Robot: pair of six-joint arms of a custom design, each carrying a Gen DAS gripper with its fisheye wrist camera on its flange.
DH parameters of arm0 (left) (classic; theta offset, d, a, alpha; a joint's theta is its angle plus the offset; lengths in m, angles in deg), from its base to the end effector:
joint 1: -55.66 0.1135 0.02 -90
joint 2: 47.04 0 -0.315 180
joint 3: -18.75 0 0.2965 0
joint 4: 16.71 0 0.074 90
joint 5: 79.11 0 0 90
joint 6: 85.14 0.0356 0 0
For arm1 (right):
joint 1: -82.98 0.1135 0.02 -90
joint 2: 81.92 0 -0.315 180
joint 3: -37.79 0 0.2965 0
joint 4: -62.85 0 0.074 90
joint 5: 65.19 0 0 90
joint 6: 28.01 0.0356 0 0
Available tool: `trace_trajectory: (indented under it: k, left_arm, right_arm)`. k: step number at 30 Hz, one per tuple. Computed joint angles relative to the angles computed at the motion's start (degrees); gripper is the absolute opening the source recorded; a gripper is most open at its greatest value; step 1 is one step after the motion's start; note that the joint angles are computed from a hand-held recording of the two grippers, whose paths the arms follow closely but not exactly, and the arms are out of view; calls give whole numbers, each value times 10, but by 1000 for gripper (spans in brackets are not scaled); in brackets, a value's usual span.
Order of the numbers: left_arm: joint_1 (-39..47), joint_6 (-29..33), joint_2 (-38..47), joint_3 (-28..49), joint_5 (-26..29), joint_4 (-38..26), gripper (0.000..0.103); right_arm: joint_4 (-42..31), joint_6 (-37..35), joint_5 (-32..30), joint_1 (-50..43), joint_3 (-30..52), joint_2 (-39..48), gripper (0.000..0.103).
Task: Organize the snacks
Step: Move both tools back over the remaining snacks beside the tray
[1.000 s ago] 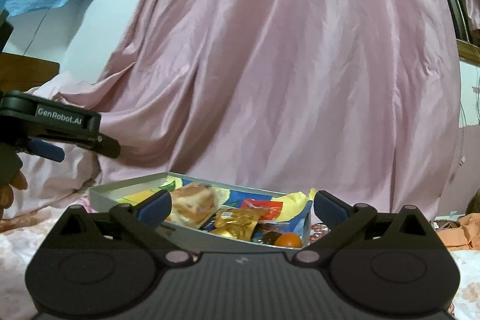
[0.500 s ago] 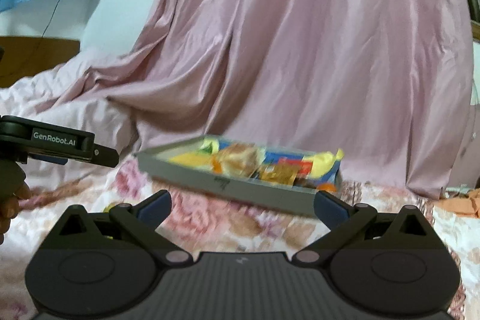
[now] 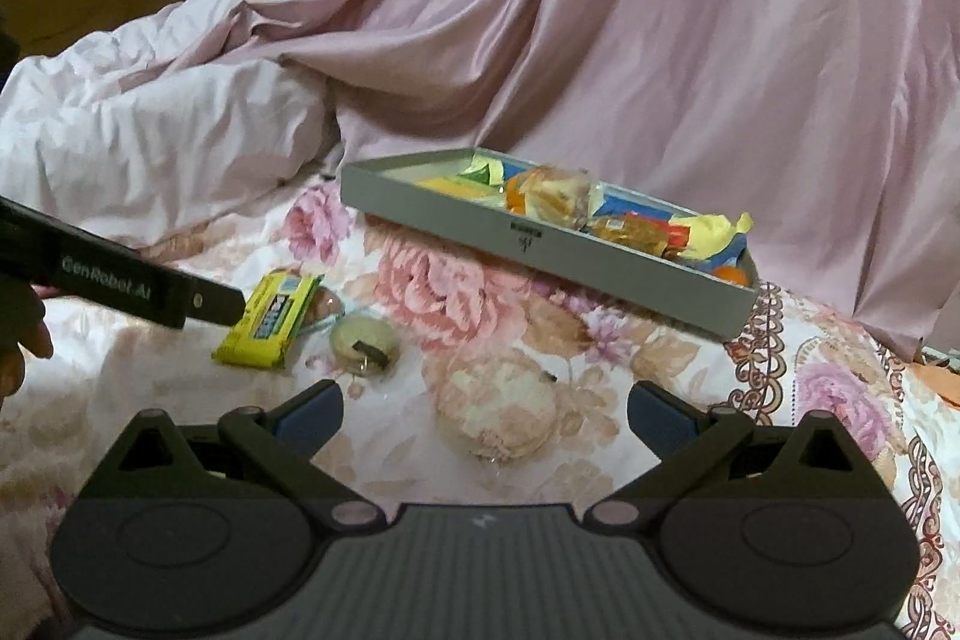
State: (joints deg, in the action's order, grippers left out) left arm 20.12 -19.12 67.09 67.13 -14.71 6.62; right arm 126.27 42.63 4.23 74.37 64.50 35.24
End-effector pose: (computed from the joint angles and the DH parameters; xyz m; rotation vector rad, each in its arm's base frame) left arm 0.2928 -0.1903 0.0591 0.0023 2.2252 -0.0478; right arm 0.2560 -0.0261 0.0485 -0.4084 1.9688 0.0563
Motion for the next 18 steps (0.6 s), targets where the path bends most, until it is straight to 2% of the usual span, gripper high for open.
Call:
trace_trajectory:
  k: [9, 14, 18]
  left_arm:
    - [7, 5, 32, 36, 23, -51, 102]
    - [7, 13, 52, 56, 26, -55, 102]
    - [6, 18, 65, 69, 25, -48, 102]
  right_arm:
    - [-117, 14, 16, 6, 42, -17, 103]
    - [-184, 33, 13, 2, 70, -24, 103]
    - [-212, 39, 19, 4, 84, -23, 103]
